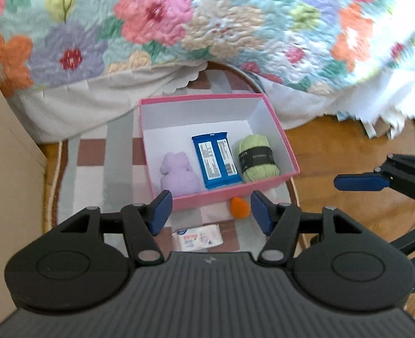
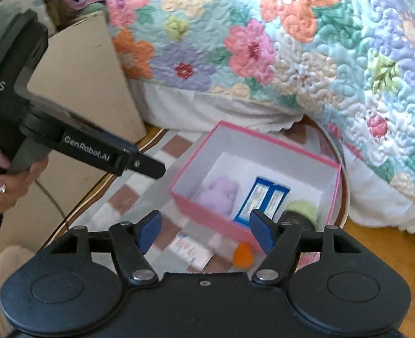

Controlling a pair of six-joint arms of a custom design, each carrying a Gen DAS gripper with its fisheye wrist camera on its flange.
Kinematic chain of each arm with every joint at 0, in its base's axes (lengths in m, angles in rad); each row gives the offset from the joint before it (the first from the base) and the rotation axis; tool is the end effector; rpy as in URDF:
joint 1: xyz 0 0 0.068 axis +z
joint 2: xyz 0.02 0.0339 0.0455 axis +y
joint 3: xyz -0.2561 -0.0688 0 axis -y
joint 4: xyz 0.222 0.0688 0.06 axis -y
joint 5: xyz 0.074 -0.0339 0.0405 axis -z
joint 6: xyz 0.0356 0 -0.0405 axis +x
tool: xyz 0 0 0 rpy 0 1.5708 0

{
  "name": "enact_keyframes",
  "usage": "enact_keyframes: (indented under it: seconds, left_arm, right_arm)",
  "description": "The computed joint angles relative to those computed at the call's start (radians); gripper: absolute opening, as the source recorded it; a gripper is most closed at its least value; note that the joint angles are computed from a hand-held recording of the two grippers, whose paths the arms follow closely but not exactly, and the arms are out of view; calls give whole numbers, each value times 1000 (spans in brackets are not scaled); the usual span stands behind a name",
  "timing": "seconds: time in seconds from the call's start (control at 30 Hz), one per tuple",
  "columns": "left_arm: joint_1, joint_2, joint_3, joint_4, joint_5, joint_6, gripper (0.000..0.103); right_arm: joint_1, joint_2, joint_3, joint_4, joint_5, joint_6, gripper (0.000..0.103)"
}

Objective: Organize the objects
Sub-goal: 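Move the left tool out of the box toward the white wet-wipe pack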

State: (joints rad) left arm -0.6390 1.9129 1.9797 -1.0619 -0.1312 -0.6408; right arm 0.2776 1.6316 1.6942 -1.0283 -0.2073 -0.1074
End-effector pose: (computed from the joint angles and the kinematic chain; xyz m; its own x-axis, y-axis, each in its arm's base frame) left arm 0.3101 -0.2246 0.3378 -0.8590 -0.1001 -0.5020 0.0256 0.9710 -0.2375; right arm 0.3012 0.0935 0.3534 -0.7456 -0.3215 -0.5837 -0.4634 0.8796 0.1073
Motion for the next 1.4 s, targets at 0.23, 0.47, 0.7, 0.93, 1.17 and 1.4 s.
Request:
enact_keyframes:
  seconds: [0.23,0.47,0.7,0.93,1.17,1.4]
  left_arm:
    - [-94,-165,-229,115,49,-56,64]
    - [-165,-253,-435,228,29,-137,64]
    - [-142,-236,-537,325,-8,-158,64]
    - [-90,-201,-712,559,7,-182,65]
    - [-78,-160,-868,765,-38,-211,82]
    - [-72,-98,-994,946,-76,-204,85]
  right_arm:
    - [132,-165,-160,-12,76,18,75]
    - [233,-255,-362,43,113,63,75]
    - [232,-292,-517,185,81,116,91]
    - [209,-308,-689,411,68,151,92]
    - [155,-231,-847,665,86,126,92]
    - [98,-123,-979,898,64,201,91]
